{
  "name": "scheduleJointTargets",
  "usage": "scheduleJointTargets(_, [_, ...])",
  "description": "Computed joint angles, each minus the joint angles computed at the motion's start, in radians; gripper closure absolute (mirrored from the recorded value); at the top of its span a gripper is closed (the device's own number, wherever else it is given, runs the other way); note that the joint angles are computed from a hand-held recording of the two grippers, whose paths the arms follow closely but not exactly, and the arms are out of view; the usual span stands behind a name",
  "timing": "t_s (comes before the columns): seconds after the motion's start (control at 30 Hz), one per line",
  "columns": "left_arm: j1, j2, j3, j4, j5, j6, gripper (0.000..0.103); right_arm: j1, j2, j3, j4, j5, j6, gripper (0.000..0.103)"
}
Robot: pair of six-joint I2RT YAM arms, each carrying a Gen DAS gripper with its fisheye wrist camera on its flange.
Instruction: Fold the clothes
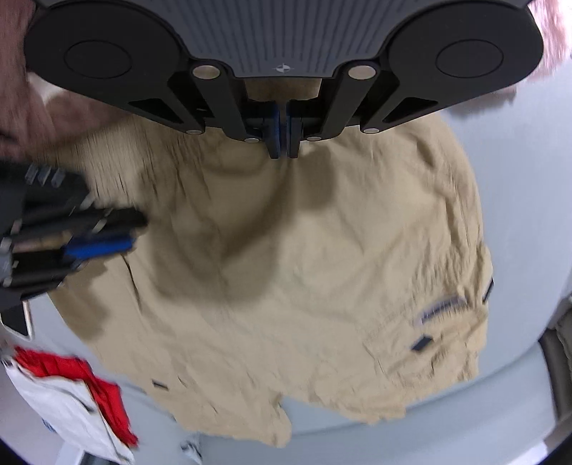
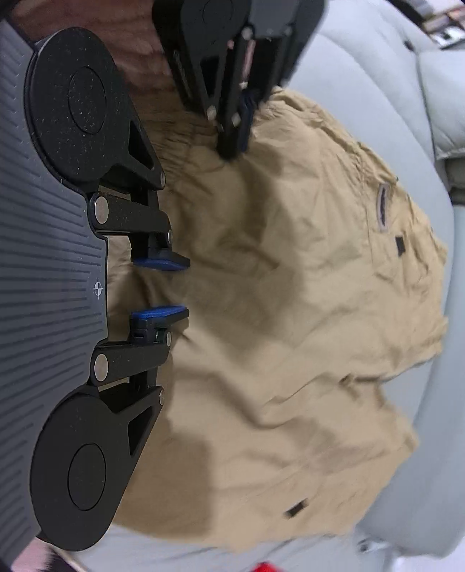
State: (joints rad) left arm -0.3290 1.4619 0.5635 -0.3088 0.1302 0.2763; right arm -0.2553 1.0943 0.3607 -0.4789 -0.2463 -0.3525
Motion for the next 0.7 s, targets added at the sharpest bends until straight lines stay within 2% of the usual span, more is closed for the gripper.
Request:
scheduleJointTargets(0.1, [0.032,-0.032,0.019,-0.047,0.043,-0.010,0.099,-0.086,-0.076,-0.015,-0.075,-0.039,-0.055,0.080])
scheduleJointTargets(0.17, [0.010,-0.070,0.013,-0.039,0.045,-0.019,0.099,-0.113,-0.138,-0.018,-0.118,-0.059,-0.071,0.080])
scheduleJointTargets(0.27, [-0.069,-0.092,0.024,0.024,0.037,-0.081,0.097,-0.215,-0.247,-0.014,-0.175,-0.119,-0.108,0.079])
scheduleJointTargets(0.33, [-0.132,-0.080,0.042,0.058,0.018,-0.128,0.096,-0.274,-0.243,0.006,-0.172,-0.130,-0.116,0.078])
scheduleJointTargets(0.47, [-0.262,-0.009,0.084,0.142,-0.040,-0.224,0.093,-0.384,-0.151,0.050,-0.092,-0.104,-0.137,0.078])
scheduleJointTargets(0.6, [-0.366,0.132,0.136,0.239,-0.110,-0.316,0.093,-0.545,0.006,0.111,-0.036,-0.141,-0.145,0.077])
scheduleJointTargets(0.7, [-0.410,0.193,0.135,0.331,-0.127,-0.344,0.093,-0.597,0.114,0.129,0.017,-0.183,-0.162,0.075])
